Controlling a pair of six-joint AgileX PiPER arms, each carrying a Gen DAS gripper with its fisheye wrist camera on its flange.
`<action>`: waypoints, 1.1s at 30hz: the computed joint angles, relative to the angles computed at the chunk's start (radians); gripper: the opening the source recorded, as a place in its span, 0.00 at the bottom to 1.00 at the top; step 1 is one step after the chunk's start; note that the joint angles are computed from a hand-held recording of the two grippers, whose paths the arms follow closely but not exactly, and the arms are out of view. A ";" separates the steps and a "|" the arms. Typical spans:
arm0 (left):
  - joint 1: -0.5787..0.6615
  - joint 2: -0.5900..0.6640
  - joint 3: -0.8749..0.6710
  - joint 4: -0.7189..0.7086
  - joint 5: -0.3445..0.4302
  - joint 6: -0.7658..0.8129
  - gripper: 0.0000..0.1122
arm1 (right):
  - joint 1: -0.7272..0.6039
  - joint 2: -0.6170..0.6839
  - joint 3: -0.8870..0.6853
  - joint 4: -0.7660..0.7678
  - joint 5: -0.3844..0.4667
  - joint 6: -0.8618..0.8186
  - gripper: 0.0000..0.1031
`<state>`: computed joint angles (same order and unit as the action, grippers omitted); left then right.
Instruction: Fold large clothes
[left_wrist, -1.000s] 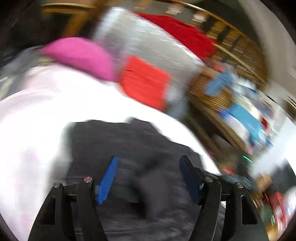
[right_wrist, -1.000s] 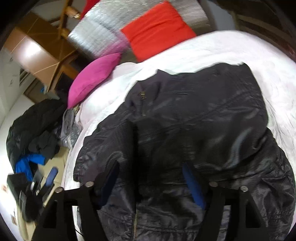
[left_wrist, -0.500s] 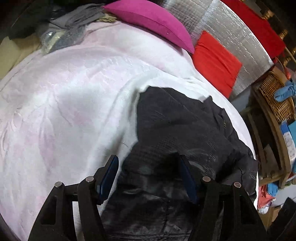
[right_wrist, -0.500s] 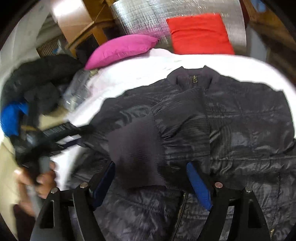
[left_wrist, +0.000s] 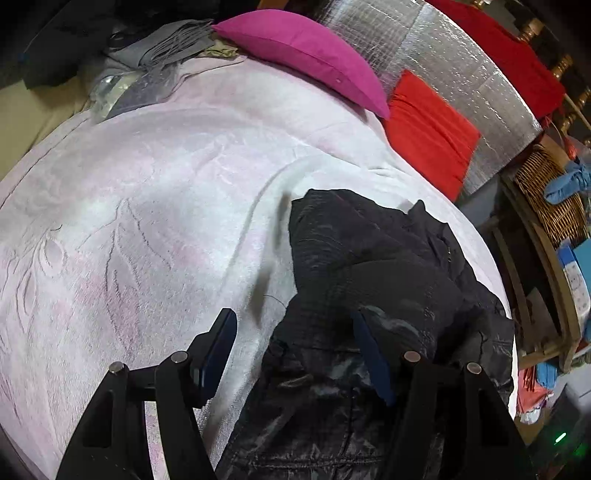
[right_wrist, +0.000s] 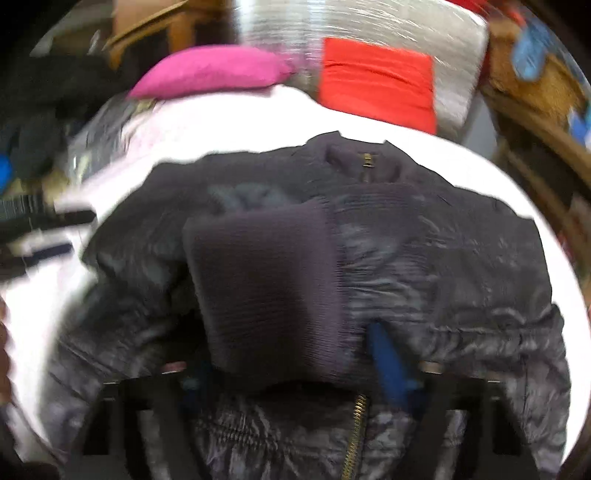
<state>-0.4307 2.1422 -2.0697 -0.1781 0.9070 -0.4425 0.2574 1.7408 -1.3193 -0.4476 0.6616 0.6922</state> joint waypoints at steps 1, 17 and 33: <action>-0.004 0.001 -0.005 0.007 0.001 0.000 0.59 | -0.042 -0.018 -0.002 0.096 -0.014 -0.084 0.45; -0.111 0.113 -0.210 0.171 0.089 -0.020 0.59 | -0.907 -0.054 0.089 1.374 0.169 -1.027 0.30; -0.147 0.181 -0.312 0.257 0.140 -0.056 0.60 | -0.883 0.101 -0.037 1.385 0.274 -1.081 0.25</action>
<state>-0.5780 2.3228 -2.3817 0.0792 1.0469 -0.4985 -0.6256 1.8413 -1.3566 0.9377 0.9357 -0.3884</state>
